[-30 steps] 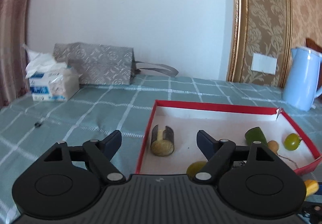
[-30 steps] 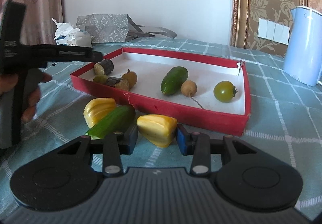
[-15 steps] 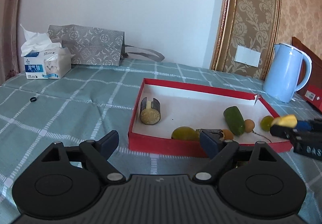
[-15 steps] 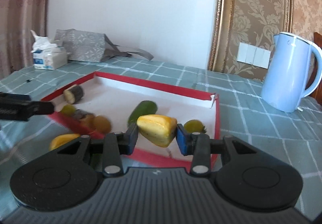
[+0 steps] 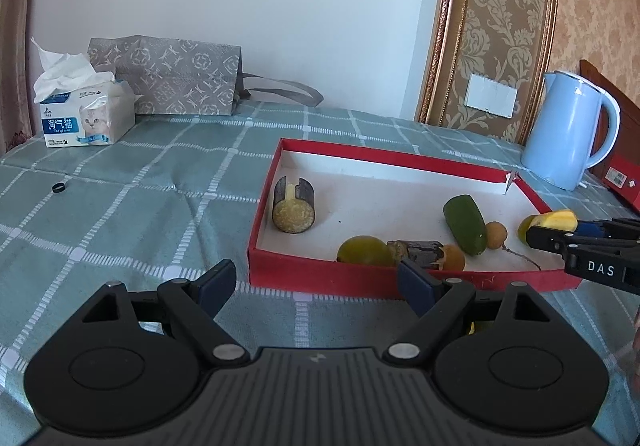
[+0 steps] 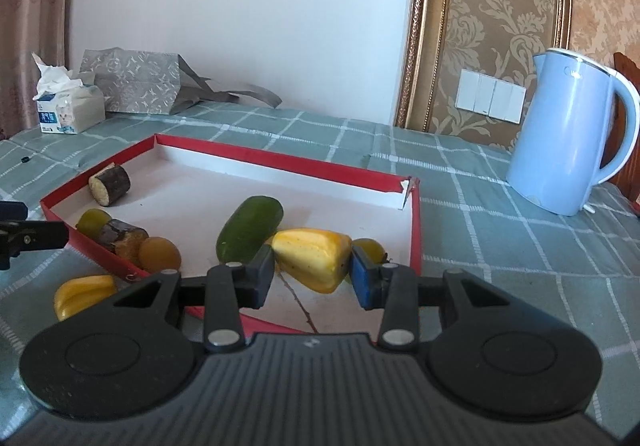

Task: Organize fruits
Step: 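Carry the yellow star fruit into the tray and open the right gripper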

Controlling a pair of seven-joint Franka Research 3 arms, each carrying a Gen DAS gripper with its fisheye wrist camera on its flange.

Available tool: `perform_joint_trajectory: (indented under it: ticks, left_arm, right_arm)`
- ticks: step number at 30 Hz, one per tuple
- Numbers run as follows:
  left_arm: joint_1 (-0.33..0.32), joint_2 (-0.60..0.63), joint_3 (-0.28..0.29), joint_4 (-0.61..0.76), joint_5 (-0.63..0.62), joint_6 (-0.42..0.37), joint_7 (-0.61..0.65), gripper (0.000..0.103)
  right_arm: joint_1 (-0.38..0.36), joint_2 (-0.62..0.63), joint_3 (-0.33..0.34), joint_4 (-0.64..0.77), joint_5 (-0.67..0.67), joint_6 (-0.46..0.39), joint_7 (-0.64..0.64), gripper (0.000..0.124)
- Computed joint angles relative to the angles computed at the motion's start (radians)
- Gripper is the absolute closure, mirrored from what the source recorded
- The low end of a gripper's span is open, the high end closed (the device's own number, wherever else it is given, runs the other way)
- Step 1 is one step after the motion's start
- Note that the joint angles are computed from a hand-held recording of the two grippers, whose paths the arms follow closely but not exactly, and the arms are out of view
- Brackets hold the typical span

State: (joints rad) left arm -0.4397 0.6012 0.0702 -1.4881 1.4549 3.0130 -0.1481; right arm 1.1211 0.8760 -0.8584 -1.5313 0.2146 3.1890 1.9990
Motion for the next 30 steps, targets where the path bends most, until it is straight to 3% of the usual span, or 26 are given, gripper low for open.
perform_joint_trajectory:
  ticks: [11,21,29,30]
  left_arm:
    - [0.000,0.004,0.000,-0.001,-0.029,0.012,0.041,0.015]
    - [-0.007,0.015,0.003,-0.003,-0.137,0.026,0.175,0.015]
    - [-0.036,0.020,0.035,-0.005,-0.189,0.024,0.223,0.015]
    - [-0.036,0.020,0.035,-0.006,-0.198,0.025,0.229,0.015]
  right_arm:
    - [-0.057,-0.008,0.047,0.045,-0.070,-0.069,0.052,0.086]
    - [-0.108,0.011,0.071,0.123,-0.196,-0.128,0.143,0.086]
    - [-0.196,0.101,0.094,0.335,-0.310,-0.227,0.187,0.084]
    - [-0.208,0.105,0.103,0.350,-0.323,-0.227,0.188,0.076]
